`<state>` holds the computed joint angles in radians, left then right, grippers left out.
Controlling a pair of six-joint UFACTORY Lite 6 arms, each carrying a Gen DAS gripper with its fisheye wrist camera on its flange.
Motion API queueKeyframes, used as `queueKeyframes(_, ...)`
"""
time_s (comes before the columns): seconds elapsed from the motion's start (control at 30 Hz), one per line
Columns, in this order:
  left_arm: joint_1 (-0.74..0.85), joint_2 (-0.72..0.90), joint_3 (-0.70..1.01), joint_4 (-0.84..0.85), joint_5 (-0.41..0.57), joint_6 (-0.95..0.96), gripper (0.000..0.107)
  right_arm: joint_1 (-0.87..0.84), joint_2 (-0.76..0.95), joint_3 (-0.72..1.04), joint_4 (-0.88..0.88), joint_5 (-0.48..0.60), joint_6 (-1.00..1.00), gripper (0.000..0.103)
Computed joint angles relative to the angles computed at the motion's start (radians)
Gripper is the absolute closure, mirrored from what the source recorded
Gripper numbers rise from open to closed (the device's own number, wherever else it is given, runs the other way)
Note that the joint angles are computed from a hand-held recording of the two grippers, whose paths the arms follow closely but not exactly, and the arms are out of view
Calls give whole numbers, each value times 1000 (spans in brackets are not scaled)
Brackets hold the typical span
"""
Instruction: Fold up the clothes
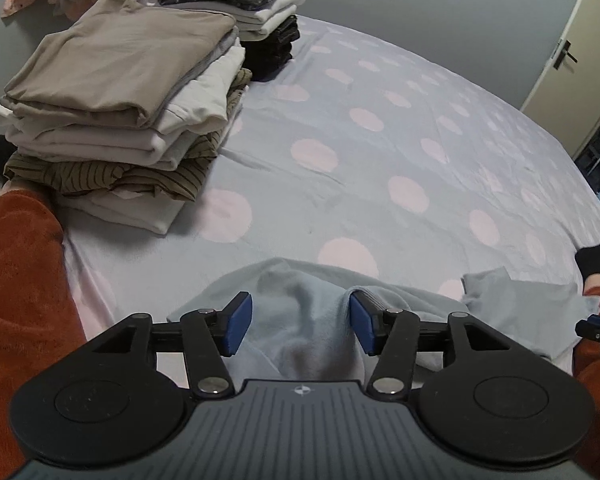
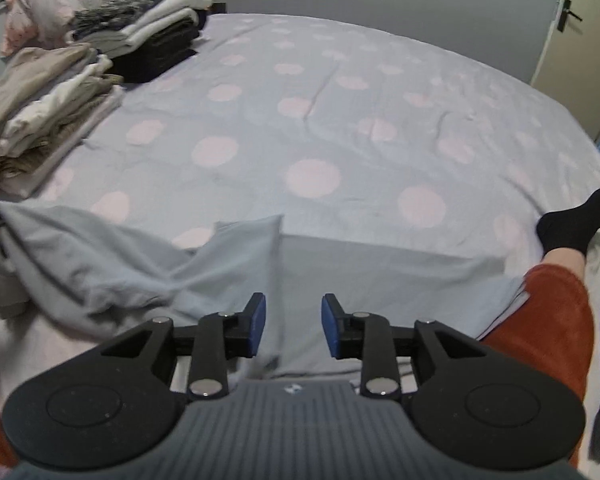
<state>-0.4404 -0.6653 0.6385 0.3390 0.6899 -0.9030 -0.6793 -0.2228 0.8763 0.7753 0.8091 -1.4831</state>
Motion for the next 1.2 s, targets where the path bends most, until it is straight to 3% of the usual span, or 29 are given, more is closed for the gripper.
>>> queueKeyframes(0.27,129,-20,26,-9,-47,105,41,175,313,174,-84,-269,190,65)
queueKeyframes(0.4,209,140,55,50,-58,128,41,238,448,255,-151,-347,268,61)
queueKeyframes(0.53,305,285,15,-90,-174,253,41,275,548,329,-138,-388,246,49)
queueKeyframes(0.77,199,387,-54,151,-209,-58,42,326,732,492,-294,-422,444,46)
queueKeyframes(0.8,183,387,-58,184,-207,-88,47,328,739,491,-280,-426,436,49)
queueKeyframes(0.83,176,383,-64,199,-213,-103,59,329,730,474,-249,-437,396,54)
queueKeyframes(0.9,159,376,-74,232,-222,-140,77,338,692,419,-180,-452,299,83)
queueKeyframes(0.93,149,368,-82,254,-226,-162,95,351,665,381,-176,-476,276,90)
queueKeyframes(0.97,143,352,-94,267,-237,-180,103,366,640,343,-187,-511,268,98)
queueKeyframes(1.07,97,280,-120,348,-222,-290,107,365,581,275,-90,-566,159,102)
queueKeyframes(1.2,-16,251,-97,545,-69,-498,107,305,525,299,9,-520,115,103)
